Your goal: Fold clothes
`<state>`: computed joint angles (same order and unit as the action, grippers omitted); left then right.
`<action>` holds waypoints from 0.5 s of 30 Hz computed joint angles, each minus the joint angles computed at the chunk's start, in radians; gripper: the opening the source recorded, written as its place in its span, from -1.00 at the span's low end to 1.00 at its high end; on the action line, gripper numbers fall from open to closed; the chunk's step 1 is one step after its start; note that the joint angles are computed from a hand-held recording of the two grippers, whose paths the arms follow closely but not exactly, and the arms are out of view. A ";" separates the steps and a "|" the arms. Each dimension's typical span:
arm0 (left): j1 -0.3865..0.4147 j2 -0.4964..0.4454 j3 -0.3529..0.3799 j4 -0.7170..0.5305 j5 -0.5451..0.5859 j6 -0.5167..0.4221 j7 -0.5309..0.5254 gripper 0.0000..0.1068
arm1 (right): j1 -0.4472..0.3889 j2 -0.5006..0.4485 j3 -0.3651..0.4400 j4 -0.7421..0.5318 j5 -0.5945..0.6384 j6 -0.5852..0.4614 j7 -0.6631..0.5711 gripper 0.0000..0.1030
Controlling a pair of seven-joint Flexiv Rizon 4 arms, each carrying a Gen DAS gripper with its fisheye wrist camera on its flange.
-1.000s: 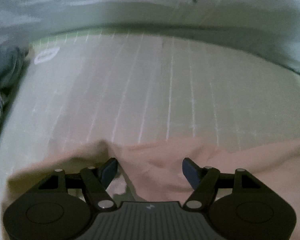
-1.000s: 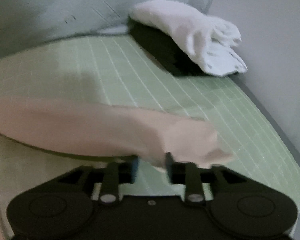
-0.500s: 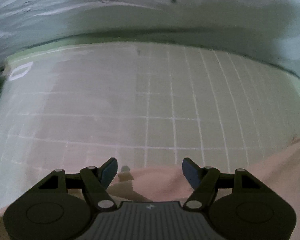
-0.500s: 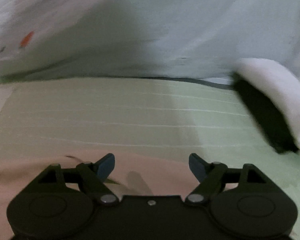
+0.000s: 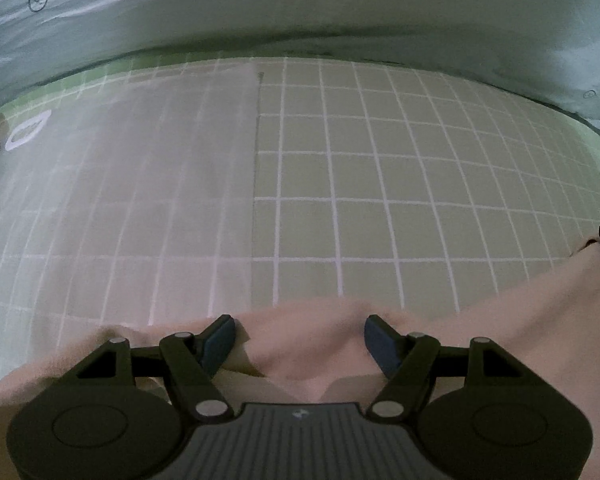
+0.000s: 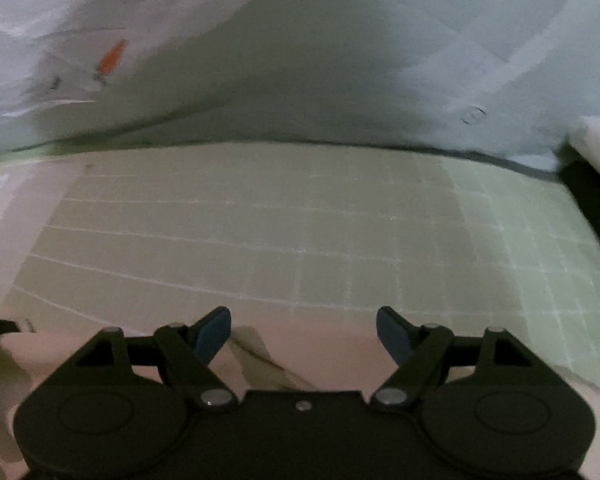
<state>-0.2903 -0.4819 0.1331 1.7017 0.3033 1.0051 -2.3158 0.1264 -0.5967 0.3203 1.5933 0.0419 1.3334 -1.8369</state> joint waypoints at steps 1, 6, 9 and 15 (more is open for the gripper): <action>-0.004 0.000 0.002 -0.002 0.002 -0.005 -0.008 0.35 | -0.001 -0.003 0.008 -0.003 -0.004 0.000 -0.015 0.58; -0.027 0.021 -0.003 0.010 0.021 -0.018 -0.041 0.36 | 0.063 -0.007 -0.067 0.003 -0.076 -0.044 0.013 0.57; -0.023 0.025 -0.007 0.016 0.026 -0.016 -0.042 0.36 | 0.025 -0.007 -0.028 -0.005 -0.055 -0.086 -0.022 0.54; -0.036 0.027 -0.003 0.013 0.045 -0.023 -0.076 0.32 | -0.037 -0.001 0.044 -0.020 0.021 -0.145 -0.180 -0.07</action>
